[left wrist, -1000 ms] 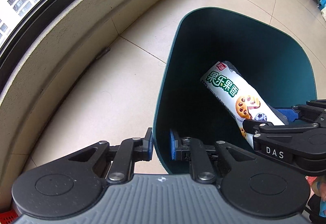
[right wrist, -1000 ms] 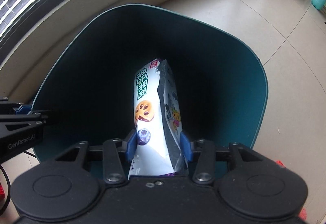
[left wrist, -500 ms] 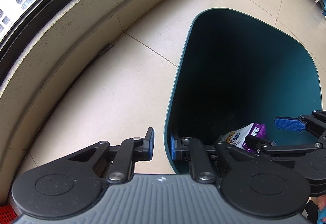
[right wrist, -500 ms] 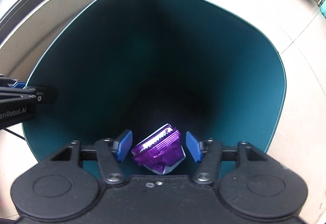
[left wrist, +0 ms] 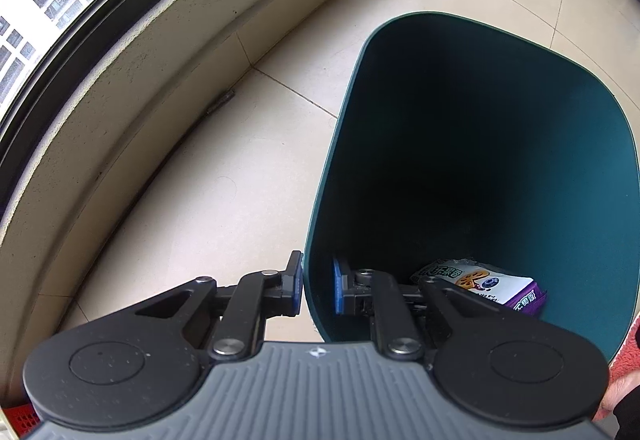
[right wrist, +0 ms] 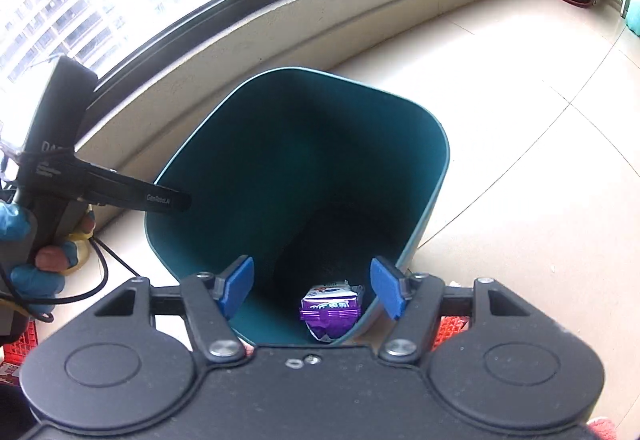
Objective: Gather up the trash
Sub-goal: 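Lower the right tool to the orange foam net and grasp it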
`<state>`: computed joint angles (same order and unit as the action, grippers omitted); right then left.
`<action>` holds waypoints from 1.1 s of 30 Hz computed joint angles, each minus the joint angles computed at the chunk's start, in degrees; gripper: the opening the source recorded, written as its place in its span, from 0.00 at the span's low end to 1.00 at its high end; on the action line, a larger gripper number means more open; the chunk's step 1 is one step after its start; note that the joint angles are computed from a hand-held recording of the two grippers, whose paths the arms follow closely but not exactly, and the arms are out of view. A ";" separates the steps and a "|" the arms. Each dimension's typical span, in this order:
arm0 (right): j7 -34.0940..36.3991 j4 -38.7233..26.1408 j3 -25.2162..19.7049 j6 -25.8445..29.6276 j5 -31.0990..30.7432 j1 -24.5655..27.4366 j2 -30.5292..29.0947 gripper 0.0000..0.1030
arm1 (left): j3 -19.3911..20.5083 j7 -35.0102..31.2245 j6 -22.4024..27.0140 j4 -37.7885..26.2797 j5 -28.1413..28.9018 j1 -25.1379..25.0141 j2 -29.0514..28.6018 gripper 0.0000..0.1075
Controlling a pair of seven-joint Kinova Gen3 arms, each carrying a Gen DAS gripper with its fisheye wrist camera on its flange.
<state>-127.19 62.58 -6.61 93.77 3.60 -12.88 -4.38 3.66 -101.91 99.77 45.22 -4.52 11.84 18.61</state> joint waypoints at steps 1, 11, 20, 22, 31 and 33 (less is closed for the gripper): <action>-0.37 1.03 0.15 -0.20 0.54 0.29 -1.76 0.65 | -0.07 0.19 -0.06 0.09 -0.94 0.72 -0.05 0.13; -0.90 10.18 0.89 2.45 2.43 6.75 -10.90 0.66 | -0.25 3.26 -1.18 0.71 -3.77 3.18 -0.31 0.13; -4.82 23.13 1.20 0.50 0.38 9.06 -13.30 0.66 | -0.11 4.25 1.13 -0.69 -1.86 1.96 0.52 0.13; -4.22 27.98 2.66 -1.04 -1.69 9.13 -14.83 0.66 | -0.11 4.28 2.24 -1.59 -1.30 1.54 1.18 0.13; 7.51 41.21 3.25 -14.91 -5.31 6.33 -14.18 0.71 | -0.26 3.28 -0.34 1.13 -1.55 1.09 -0.10 0.13; 7.85 43.31 1.94 -16.86 -4.60 6.49 -12.49 0.78 | -0.22 3.27 -0.61 1.51 -1.67 1.07 -0.28 0.13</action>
